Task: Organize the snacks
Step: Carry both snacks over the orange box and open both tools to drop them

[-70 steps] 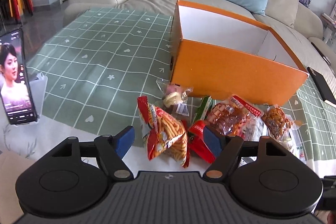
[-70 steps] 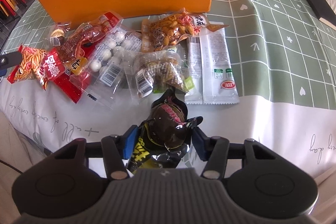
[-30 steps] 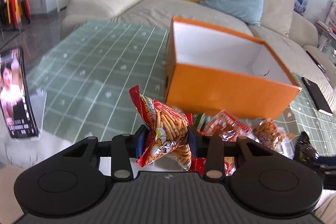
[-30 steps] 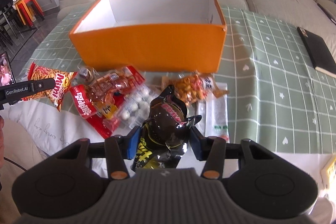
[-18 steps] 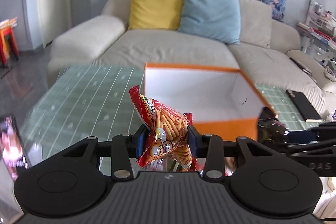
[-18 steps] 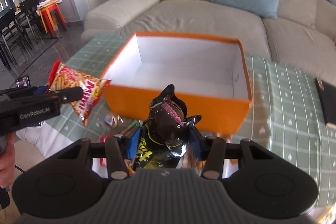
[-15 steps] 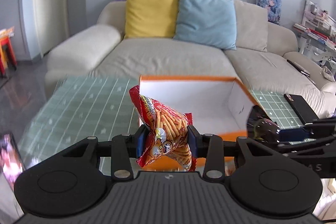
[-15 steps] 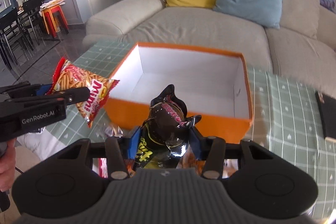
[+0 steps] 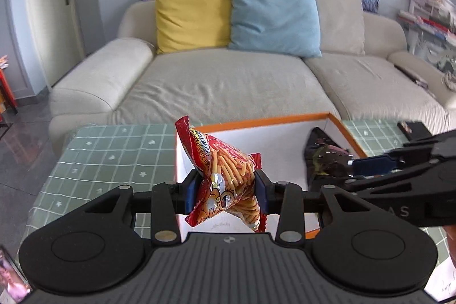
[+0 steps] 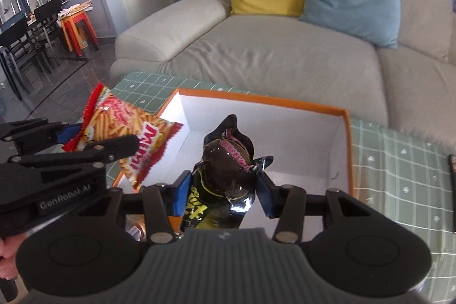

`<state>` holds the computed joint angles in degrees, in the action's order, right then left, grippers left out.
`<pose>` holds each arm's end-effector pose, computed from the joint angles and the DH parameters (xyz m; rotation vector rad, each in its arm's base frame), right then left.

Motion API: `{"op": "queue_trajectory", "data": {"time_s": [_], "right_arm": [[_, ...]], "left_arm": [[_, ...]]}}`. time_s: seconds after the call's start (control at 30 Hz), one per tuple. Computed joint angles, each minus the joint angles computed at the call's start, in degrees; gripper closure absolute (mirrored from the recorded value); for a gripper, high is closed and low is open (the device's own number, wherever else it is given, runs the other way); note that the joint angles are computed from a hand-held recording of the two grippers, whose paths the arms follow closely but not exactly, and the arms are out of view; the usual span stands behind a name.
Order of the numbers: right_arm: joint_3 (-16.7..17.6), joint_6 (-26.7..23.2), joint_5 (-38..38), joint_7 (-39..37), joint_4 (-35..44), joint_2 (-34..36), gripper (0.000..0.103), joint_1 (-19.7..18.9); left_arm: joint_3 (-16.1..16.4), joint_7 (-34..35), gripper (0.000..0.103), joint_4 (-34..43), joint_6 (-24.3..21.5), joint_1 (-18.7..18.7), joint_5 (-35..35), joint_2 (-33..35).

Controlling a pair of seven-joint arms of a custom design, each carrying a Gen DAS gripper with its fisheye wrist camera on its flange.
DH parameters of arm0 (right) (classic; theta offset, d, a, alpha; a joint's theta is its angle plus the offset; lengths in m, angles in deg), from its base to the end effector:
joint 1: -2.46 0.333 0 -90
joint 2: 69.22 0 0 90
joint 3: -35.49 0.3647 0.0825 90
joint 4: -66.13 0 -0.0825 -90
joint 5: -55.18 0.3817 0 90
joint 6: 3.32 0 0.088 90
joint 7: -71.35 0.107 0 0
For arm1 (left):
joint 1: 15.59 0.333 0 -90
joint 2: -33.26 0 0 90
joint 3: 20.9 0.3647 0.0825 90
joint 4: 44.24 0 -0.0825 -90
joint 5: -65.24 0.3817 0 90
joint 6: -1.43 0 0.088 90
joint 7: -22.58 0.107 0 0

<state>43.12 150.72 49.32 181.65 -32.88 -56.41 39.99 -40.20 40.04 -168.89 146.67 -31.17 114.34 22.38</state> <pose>0.4860 0.4797 0.5861 -2.0755 1.2398 -0.2606 0.4204 -0.3181 0.5730 -1.7419 1.6543 -0.7472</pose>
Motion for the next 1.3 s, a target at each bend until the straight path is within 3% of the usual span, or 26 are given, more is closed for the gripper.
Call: {"op": "queue_trajectory", "data": {"time_s": [0.17, 0.37, 0.57, 0.73, 0.9, 1.1, 1.3], "right_arm": [[1.84, -4.28, 9.07, -6.43, 5.58, 5.33, 0.056, -2.67], [0.56, -10.61, 12.29, -5.76, 11.61, 10.57, 0.056, -2.65], [0.07, -15.95, 12.25, -6.95, 15.84, 14.28, 0.056, -1.47], [0.32, -19.38, 13.71, -8.78, 20.90, 18.35, 0.056, -1.40], [-0.62, -23.48, 12.94, -8.96, 25.21, 21.01, 0.054, -0.38], [-0.79, -25.87, 14.97, -7.05, 27.90, 22.79, 0.051, -0.89], [-0.13, -24.30, 16.93, -6.73, 25.53, 21.59, 0.051, -1.76]], "left_arm": [[1.28, 6.24, 0.058, 1.26, -0.90, -0.69, -4.79, 3.02], [1.88, 13.12, 0.058, 2.92, -3.13, -1.86, -6.35, 6.46], [2.34, 18.05, 0.058, 4.71, -6.94, -3.13, -8.04, 9.21], [3.08, 23.21, 0.057, 5.86, -10.10, -3.58, -13.37, 10.70], [3.40, 23.76, 0.057, 6.06, -10.42, -3.71, -14.12, 10.86], [3.71, 25.35, 0.048, 6.24, -10.15, -3.45, -16.13, 10.96], [3.45, 23.10, 0.034, 6.46, -11.37, -3.80, -12.74, 11.01]]}}
